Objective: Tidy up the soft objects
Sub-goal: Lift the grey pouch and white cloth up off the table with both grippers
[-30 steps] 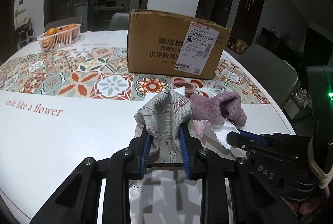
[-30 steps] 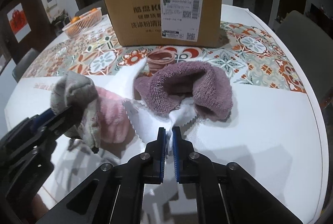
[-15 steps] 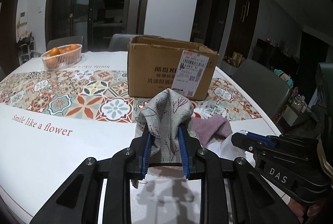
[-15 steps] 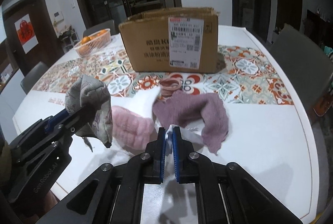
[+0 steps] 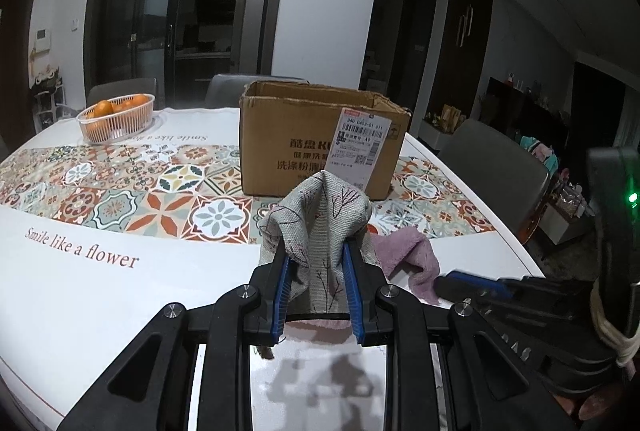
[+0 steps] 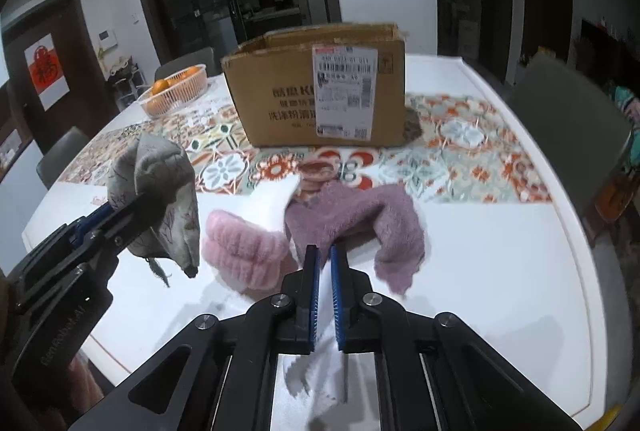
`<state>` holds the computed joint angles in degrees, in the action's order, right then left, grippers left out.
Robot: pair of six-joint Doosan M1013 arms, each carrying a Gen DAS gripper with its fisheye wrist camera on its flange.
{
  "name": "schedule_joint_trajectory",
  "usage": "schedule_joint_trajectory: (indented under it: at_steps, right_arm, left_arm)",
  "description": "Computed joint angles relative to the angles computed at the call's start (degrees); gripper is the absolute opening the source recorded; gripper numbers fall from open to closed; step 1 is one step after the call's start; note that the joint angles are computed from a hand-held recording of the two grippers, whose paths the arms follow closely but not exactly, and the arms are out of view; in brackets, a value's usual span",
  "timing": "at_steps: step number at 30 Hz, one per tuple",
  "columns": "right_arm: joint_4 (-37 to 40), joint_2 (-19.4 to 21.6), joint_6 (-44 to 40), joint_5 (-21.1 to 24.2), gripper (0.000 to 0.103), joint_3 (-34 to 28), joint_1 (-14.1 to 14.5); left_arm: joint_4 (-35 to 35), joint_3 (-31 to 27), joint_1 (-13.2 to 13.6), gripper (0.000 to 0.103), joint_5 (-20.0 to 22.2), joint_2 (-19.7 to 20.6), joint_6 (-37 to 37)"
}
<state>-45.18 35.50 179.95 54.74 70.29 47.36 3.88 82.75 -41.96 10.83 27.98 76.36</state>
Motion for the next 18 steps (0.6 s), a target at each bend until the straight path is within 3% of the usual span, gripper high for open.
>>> schedule_joint_trajectory:
  at_steps: [3, 4, 10, 18]
  right_arm:
    - [3.7, 0.5, -2.2, -0.7, 0.029, -0.2, -0.4]
    - [4.3, 0.6, -2.6, -0.8, 0.030, -0.1, -0.4]
    - [11.0, 1.7, -6.6, -2.9, 0.030, -0.2, -1.5]
    - [14.2, 4.1, -11.1, 0.1, 0.030, -2.9, -1.7]
  left_arm:
    - [1.2, 0.1, -0.1, 0.025, 0.5, 0.1, -0.9]
    - [1.7, 0.1, -0.1, 0.025, 0.6, 0.1, -1.3]
    - [2.2, 0.0, 0.0, 0.025, 2.6, 0.5, -1.9]
    - [3.4, -0.5, 0.2, 0.025, 4.3, 1.2, -3.4]
